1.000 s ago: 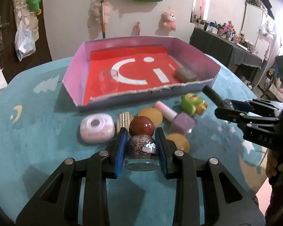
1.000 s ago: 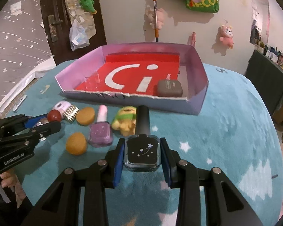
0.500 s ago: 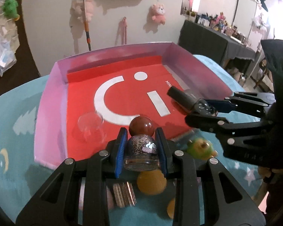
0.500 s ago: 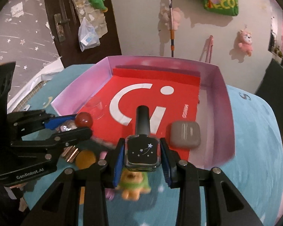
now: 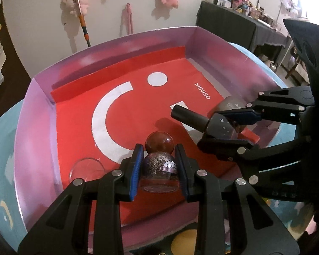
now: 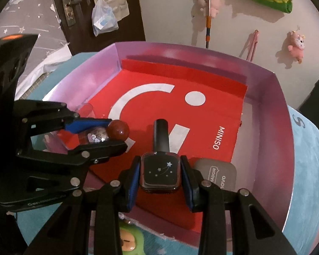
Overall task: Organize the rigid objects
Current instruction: 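Carry the jar and nail polish into the pink box and open both tools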
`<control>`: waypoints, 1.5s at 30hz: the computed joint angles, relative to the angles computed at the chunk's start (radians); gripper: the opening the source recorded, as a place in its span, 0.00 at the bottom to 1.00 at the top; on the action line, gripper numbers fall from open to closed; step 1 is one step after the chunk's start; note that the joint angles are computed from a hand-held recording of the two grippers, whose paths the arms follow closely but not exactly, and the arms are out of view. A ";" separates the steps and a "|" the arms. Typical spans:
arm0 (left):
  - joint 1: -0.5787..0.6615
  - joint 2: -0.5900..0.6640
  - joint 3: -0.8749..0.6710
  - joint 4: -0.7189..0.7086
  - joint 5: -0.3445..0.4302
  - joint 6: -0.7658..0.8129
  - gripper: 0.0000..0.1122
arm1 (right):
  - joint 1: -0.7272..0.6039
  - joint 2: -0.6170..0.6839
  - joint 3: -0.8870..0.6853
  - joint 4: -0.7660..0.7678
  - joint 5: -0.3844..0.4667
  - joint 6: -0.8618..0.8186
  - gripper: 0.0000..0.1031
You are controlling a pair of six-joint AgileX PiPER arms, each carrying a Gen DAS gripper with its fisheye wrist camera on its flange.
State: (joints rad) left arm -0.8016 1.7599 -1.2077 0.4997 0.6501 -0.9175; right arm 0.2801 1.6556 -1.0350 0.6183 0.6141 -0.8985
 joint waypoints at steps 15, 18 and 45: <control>0.017 0.031 -0.009 -0.036 -0.021 0.049 0.26 | 0.023 0.033 -0.012 -0.026 0.002 -0.009 0.37; 0.008 0.039 -0.015 -0.014 -0.012 0.032 0.26 | 0.020 0.033 -0.011 -0.019 0.004 -0.018 0.37; -0.003 0.044 -0.015 0.012 -0.004 0.015 0.26 | 0.021 0.025 0.000 -0.020 -0.002 -0.039 0.37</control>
